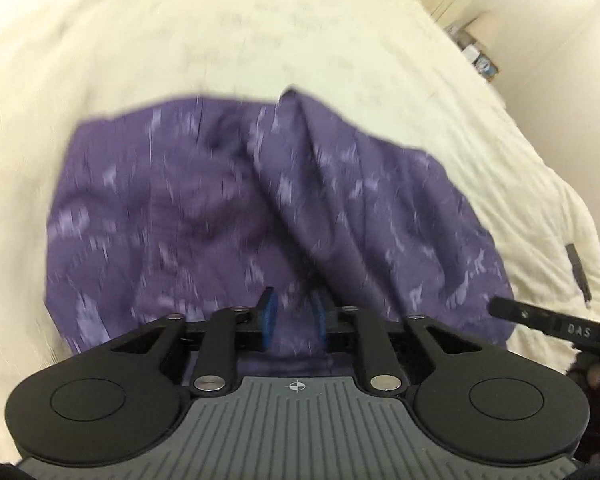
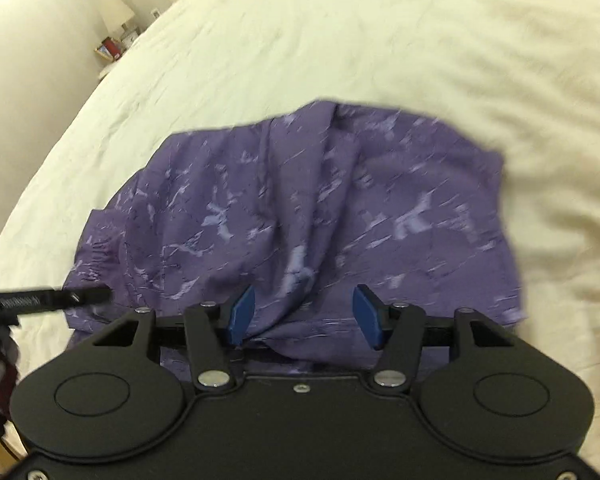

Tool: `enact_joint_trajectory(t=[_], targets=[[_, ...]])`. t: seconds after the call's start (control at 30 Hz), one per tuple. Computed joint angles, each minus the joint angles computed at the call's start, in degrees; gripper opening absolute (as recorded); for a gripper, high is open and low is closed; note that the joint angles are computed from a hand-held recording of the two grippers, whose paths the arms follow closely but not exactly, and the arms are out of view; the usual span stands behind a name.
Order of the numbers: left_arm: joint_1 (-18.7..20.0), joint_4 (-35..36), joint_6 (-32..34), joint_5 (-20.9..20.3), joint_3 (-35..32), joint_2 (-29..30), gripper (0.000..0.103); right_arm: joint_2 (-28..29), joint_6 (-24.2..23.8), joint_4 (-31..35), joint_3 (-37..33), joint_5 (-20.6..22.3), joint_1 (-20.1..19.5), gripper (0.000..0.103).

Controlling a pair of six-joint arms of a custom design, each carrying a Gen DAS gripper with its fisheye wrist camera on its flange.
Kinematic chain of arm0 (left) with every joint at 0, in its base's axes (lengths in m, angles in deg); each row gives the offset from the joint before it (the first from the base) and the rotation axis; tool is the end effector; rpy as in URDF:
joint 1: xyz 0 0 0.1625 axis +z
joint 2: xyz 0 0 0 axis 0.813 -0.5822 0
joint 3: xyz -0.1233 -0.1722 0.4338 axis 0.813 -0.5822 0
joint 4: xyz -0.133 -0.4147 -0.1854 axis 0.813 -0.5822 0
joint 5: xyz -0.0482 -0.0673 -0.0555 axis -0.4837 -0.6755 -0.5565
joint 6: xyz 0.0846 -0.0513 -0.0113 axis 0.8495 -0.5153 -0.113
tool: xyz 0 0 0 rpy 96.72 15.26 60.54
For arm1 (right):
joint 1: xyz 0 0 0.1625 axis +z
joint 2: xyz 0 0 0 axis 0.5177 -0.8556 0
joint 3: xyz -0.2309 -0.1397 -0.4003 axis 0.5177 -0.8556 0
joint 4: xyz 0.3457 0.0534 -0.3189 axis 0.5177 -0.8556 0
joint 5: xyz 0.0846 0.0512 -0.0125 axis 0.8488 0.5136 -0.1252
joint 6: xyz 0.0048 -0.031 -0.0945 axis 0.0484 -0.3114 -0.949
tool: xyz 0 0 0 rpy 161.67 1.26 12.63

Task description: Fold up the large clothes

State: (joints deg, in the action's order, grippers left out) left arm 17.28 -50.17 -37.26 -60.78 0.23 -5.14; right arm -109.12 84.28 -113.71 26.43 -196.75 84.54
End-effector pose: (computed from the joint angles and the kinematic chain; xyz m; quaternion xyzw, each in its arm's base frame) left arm -0.0678 -0.7440 0.4140 0.1477 0.9550 -0.2036 0.1573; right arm 0.3695 -0.5873 0.1512 0.0392 -0.9379 0.2798 0.2011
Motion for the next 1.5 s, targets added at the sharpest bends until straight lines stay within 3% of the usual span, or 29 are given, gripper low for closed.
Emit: enact_joint_trajectory(t=[0.07, 0.13, 0.2, 0.33, 0.43, 0.57, 0.67, 0.73, 0.83, 0.93, 1.0, 1.13, 1.23, 1.27, 1.3, 1.37, 1.43, 1.47, 1.5], targets=[[-0.2, -0.9, 1.0, 1.5, -0.5, 1.2, 0.033, -0.4, 0.5, -0.4, 0.9, -1.7, -0.5, 0.059], [0.0, 1.4, 0.0, 5.3, -1.3, 2.3, 0.033, -0.6, 5.2, 7.6, 0.0, -4.7, -1.2, 0.053], [0.9, 3.0, 0.1, 7.2, -2.0, 3.4, 0.024, -0.5, 8.4, 14.2, 0.2, -8.1, -2.4, 0.047], [0.6, 4.7, 0.7, 7.6, -3.1, 3.5, 0.024, -3.1, 13.5, 13.8, 2.4, -7.3, -3.4, 0.048], [-1.0, 2.6, 1.3, 7.4, -2.6, 2.5, 0.027, -3.9, 12.4, 11.5, 2.5, -9.0, -2.2, 0.054], [-3.1, -4.7, 4.1, 5.3, -1.4, 2.5, 0.043, -2.3, 4.9, 3.4, 0.6, -10.3, -0.5, 0.054], [-3.6, -8.2, 6.2, 2.8, -2.9, 4.9, 0.045, 0.5, 0.3, -0.4, -3.0, -8.6, -0.3, 0.055], [-3.7, -7.3, 6.3, 2.4, -5.2, 7.3, 0.045, 3.1, -2.1, 1.3, -6.6, -10.4, 0.2, 0.053], [-3.6, -7.0, 6.6, 1.5, -7.6, 9.7, 0.045, 5.4, 0.5, 10.5, -11.9, -16.1, 0.9, 0.053], [-3.3, -5.5, 7.6, 1.4, -9.8, 11.2, 0.046, 6.0, -2.7, 4.4, -11.7, -12.3, 0.6, 0.055], [-2.6, -4.5, 7.4, 1.6, -11.0, 12.4, 0.047, 6.3, -6.8, 0.1, -11.5, -6.8, -0.3, 0.055], [-1.3, -1.2, 5.2, 4.8, -13.0, 14.2, 0.046, 9.3, -11.3, -2.2, -14.5, 4.6, -3.0, 0.053], [0.0, -0.6, 5.9, 6.4, -13.5, 14.6, 0.046, 12.3, -10.3, 5.1, -18.7, 2.9, -4.7, 0.049], [0.3, -0.2, 6.2, 6.3, -13.7, 14.5, 0.046, 12.9, -8.8, 7.2, -19.5, 1.8, -5.4, 0.04], [0.4, 0.2, 6.8, 6.2, -13.8, 14.4, 0.046, 13.0, -7.8, 8.0, -19.6, 1.4, -6.1, 0.023], [0.2, 1.0, 8.0, 6.6, -13.8, 14.0, 0.046, 12.6, -7.3, 8.7, -19.7, 0.1, -6.5, 0.009], [-0.2, 0.9, 9.0, 7.0, -13.1, 13.1, 0.046, 11.7, -8.0, 9.5, -19.5, -0.7, -6.3, 0.018], [-0.4, 0.1, 9.3, 6.9, -12.3, 12.4, 0.046, 11.1, -8.3, 9.3, -19.0, -1.8, -6.0, 0.04], [-0.6, -0.7, 9.3, 6.8, -11.2, 11.3, 0.046, 10.4, -8.7, 8.4, -18.1, -2.5, -5.7, 0.054]])
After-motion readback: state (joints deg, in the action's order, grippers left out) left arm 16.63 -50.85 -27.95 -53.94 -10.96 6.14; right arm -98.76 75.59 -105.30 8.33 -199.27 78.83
